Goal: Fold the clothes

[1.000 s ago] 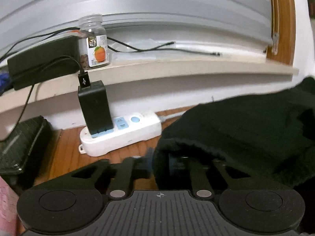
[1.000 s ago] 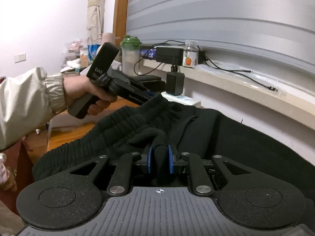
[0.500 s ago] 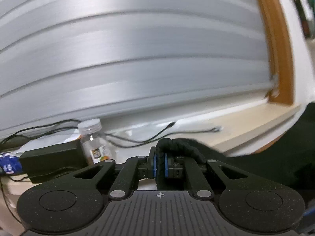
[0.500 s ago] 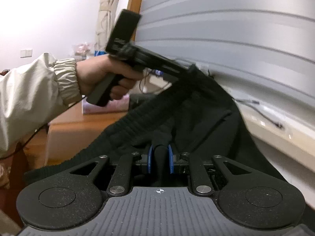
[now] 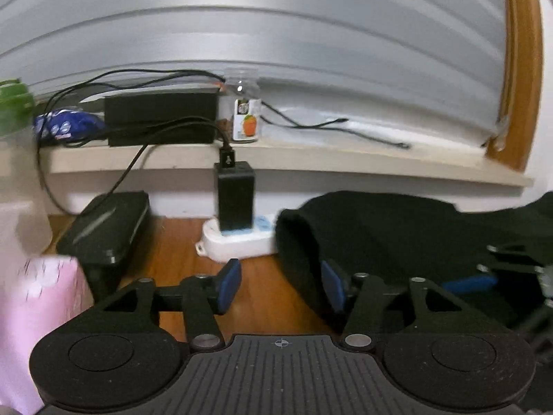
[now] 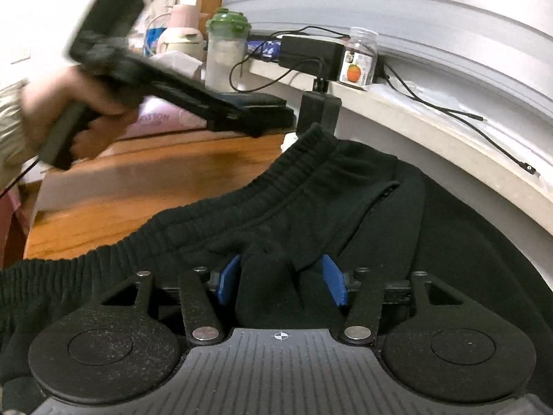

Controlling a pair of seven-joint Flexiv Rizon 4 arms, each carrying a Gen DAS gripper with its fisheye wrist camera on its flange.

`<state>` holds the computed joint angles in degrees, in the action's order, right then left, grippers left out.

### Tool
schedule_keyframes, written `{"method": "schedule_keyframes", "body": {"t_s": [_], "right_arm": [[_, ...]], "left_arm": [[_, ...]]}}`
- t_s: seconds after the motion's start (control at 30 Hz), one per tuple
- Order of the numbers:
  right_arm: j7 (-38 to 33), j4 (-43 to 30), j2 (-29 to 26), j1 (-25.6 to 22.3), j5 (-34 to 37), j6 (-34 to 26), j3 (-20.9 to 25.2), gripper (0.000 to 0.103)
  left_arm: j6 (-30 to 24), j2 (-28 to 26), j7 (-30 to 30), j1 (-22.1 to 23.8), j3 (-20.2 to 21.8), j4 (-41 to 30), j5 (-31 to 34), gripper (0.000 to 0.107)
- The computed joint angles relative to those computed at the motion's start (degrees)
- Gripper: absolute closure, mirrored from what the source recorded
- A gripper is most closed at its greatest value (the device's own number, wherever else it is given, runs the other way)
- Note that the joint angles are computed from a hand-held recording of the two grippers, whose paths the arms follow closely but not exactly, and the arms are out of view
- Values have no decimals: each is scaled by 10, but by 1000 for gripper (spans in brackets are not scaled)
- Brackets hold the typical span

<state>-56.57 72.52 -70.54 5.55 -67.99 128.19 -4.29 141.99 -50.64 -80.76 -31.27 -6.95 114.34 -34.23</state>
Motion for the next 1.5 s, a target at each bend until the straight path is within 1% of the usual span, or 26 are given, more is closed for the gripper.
{"method": "schedule_keyframes", "body": {"t_s": [0.03, 0.07, 0.1, 0.13, 0.17, 0.23, 0.3, 0.33, 0.37, 0.43, 0.53, 0.63, 0.73, 0.83, 0.93, 1.0, 1.03, 1.13, 1.23, 1.4, 1.47, 1.5], "right_arm": [[-14, 8, 3, 4, 16, 4, -1, 41], [-49, 35, 14, 15, 53, 14, -5, 37], [-79, 59, 25, 21, 80, 20, -6, 37], [-99, 75, 32, 23, 91, 26, -2, 37], [-107, 89, 41, 19, 85, 30, 4, 37], [-123, 130, 64, 13, 69, 39, 14, 37], [-150, 173, 82, 13, 57, 52, 20, 37], [-164, 195, 91, 13, 50, 58, 22, 37], [-176, 218, 99, 13, 35, 66, 25, 38], [-213, 262, 113, 20, 31, 79, 30, 38], [-248, 310, 126, 27, 25, 80, 41, 38], [-283, 351, 138, 34, 42, 74, 54, 37], [-317, 378, 145, 38, 72, 66, 65, 37], [-376, 404, 152, 51, 130, 63, 72, 35], [-411, 421, 157, 56, 173, 58, 84, 33], [-451, 435, 157, 75, 228, 68, 85, 26], [-471, 441, 156, 84, 255, 74, 85, 26], [-547, 451, 140, 128, 354, 112, 78, 25], [-602, 443, 120, 174, 446, 149, 73, 25], [-674, 416, 86, 227, 540, 193, 55, 26], [-698, 406, 72, 241, 564, 213, 49, 26], [-707, 404, 67, 245, 574, 222, 48, 30]], "left_arm": [[3, 2, -5, -2, -4, 6, 7, 48], [1, 1, -8, 0, -10, 8, 24, 48], [-4, -1, -13, 4, -15, 10, 45, 49], [-4, -5, -20, 8, -20, 11, 68, 51], [-2, -11, -26, 11, -23, 10, 90, 59], [3, -22, -34, 14, -27, 6, 127, 68], [4, -30, -36, 17, -29, 5, 154, 68], [-1, -30, -32, 11, -26, 4, 149, 69], [-8, -30, -24, 1, -21, 4, 136, 72], [-23, -29, -10, -14, -14, 2, 114, 74], [-42, -24, 2, -22, -10, 2, 99, 74], [-54, -18, 17, -34, 0, 0, 80, 74], [-54, -22, 39, -61, 13, -9, 40, 74], [-52, -23, 51, -70, 12, -12, 16, 74], [-48, -25, 54, -68, 8, -14, 8, 74], [-47, -26, 58, -71, 7, -17, 0, 74], [-47, -27, 63, -74, 9, -19, -8, 74], [-47, -30, 77, -83, 10, -27, -32, 74], [-49, -32, 86, -86, 8, -34, -52, 74], [-49, -34, 86, -81, 1, -37, -58, 74], [-49, -33, 84, -79, 0, -36, -57, 74], [-50, -32, 84, -79, -1, -36, -58, 74]]}}
